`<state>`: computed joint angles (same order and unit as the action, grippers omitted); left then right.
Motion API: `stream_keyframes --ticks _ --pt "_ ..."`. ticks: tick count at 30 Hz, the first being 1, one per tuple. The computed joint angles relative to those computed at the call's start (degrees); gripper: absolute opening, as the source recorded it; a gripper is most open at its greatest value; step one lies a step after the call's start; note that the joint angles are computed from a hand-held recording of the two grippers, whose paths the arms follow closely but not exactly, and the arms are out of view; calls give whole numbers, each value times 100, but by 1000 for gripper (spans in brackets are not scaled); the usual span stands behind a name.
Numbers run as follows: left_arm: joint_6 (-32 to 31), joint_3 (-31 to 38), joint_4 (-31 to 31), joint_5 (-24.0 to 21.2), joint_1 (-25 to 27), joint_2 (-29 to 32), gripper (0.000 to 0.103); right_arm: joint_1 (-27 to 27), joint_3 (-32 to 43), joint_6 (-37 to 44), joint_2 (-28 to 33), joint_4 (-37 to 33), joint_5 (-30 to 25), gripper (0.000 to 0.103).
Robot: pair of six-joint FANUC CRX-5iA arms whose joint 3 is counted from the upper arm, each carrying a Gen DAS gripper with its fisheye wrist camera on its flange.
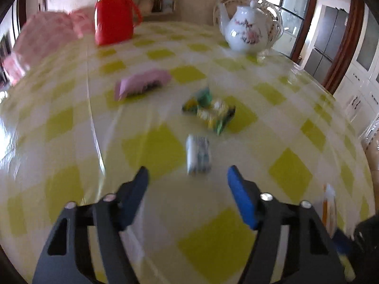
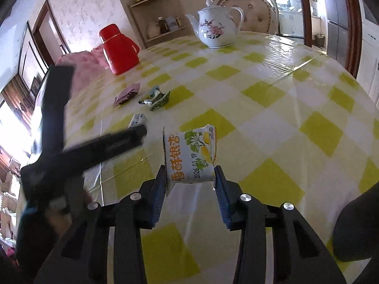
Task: Organize snacks
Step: 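Grasp the yellow-green cookie pack with the right tool while the left grasps the small white milk carton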
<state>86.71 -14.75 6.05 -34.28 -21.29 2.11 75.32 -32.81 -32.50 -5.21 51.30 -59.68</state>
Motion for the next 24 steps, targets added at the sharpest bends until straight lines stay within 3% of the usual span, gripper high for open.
stream_keyframes --ticks 2,4,5,6,10,11,19,24 --pt "-60 324 -114 -192 -70 274 57 -23 -23 -2 -31 -9 57 40" --pt "130 548 -551 -316 -208 372 42 -33 -71 -73 -84 -11 114 41" --pt "-60 517 -551 -294 -246 353 25 -41 -87 -107 -97 -4 131 41" --pt "-252 409 -391 -271 -230 284 21 -53 -112 -138 -122 -4 158 41" --pt "-344 -70 -29 -118 -66 -110 20 -38 -112 -97 -115 26 128 41" --pt "-170 -177 -217 -70 -63 -295 20 -33 -107 -79 -106 42 112 41" --pt "-6 -1762 68 348 316 -2102 20 -99 -204 37 -149 295 330 40" --pt "-783 -3007 1430 293 1168 -3633 20 -39 -231 101 -131 637 573 40"
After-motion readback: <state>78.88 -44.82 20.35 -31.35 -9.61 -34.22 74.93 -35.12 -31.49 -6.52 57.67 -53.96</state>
